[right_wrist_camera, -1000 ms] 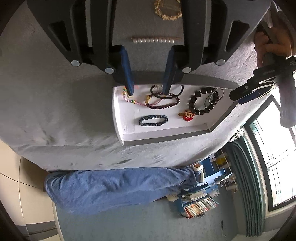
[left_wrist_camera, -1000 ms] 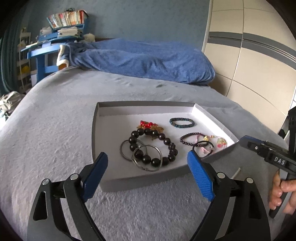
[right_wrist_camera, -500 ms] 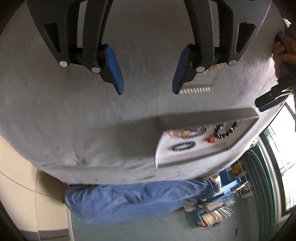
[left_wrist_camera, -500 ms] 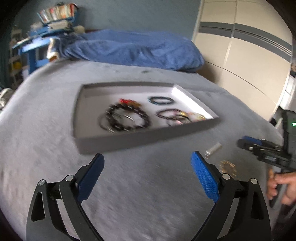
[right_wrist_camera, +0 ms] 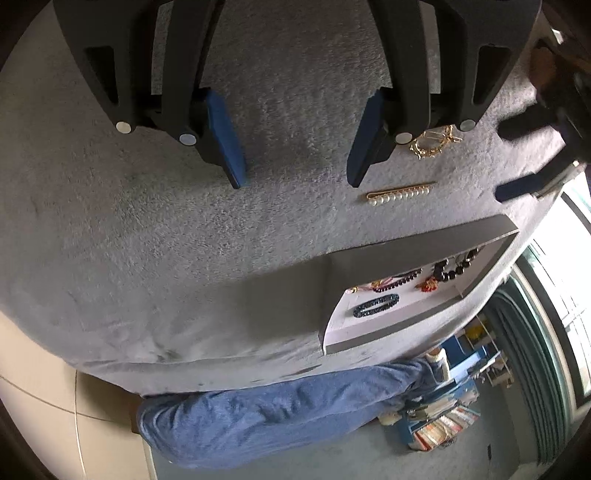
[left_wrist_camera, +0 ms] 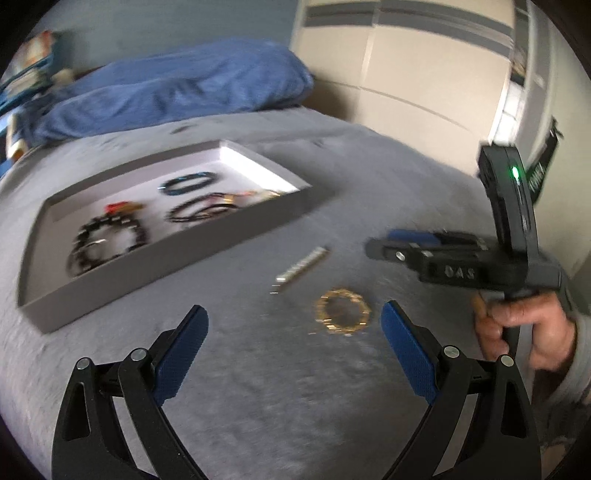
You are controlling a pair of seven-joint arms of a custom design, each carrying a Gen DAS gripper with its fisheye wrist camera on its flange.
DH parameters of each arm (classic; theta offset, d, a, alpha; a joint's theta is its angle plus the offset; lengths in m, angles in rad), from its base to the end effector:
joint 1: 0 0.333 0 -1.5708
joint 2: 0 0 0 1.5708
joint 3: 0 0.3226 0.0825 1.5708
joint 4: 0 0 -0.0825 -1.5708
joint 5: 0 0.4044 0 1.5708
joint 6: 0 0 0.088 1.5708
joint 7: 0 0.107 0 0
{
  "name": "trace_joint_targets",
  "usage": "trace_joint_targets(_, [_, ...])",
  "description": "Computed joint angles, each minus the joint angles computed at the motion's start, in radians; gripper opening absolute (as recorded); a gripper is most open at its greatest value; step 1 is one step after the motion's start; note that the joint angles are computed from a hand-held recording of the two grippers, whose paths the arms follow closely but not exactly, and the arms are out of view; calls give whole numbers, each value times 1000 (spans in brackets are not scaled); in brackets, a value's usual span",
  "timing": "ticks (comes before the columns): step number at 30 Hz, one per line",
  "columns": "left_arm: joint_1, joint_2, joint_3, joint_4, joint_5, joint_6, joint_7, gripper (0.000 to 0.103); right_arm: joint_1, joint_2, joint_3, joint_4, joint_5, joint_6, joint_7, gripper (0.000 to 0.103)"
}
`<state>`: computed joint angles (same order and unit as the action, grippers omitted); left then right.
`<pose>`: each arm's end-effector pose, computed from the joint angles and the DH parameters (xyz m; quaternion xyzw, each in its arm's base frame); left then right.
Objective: Organize jewelry
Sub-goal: 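Grasp the gold ring brooch with the left tool while the right tool grasps the pearl hairpin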
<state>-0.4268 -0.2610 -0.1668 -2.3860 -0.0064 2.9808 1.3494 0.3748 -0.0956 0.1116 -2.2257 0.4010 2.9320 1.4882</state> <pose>0.4309 -0.2963 0.5176 -0.5105 0.7538 -0.3772 0.1700 0.5178 0.2473 0.5018 -0.7145 0.5752 -0.1199 0.3799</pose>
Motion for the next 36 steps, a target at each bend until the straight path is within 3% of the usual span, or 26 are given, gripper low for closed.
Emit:
trace_joint_targets(3, [-22,45,0,50,-10,-38,51,94,24,-1,-22,2,125,1,-81,57])
trace_joint_targets(8, [12,102,-58,122,53,-111,61,91,39,-5,-38,3,301,3,-182,57])
trace_joint_targets(9, [18,114,-67,138,67,-135,62,82,36,-5,-35,3,306,3,-185,57])
trace_joint_targets(10, [19,126,-70,153,62,-164,73,66,33,-5,-31,3,300,4,-181,57])
trace_joint_targets(14, [29,123,-73,151,26,-171,84,43,27,-6,-24,1,292,5,-173,57])
trace_joint_targets(25, [61,-29,-40,-2,9,-120,-2,42,21,-5,-21,1,266,1,-163,59])
trace_joint_targets(31, [147,-176,-42,-142,94,-121,-171,42,15,-9,-6,-4,188,5,-133,68])
trace_joint_targets(34, [154,-196,-24,-177,103,-90,-234,42,13,-9,7,0,108,-5,-105,72])
trace_joint_targets(36, [175,-198,-51,-174,150,-101,-268,42,19,-3,9,13,75,-27,-119,73])
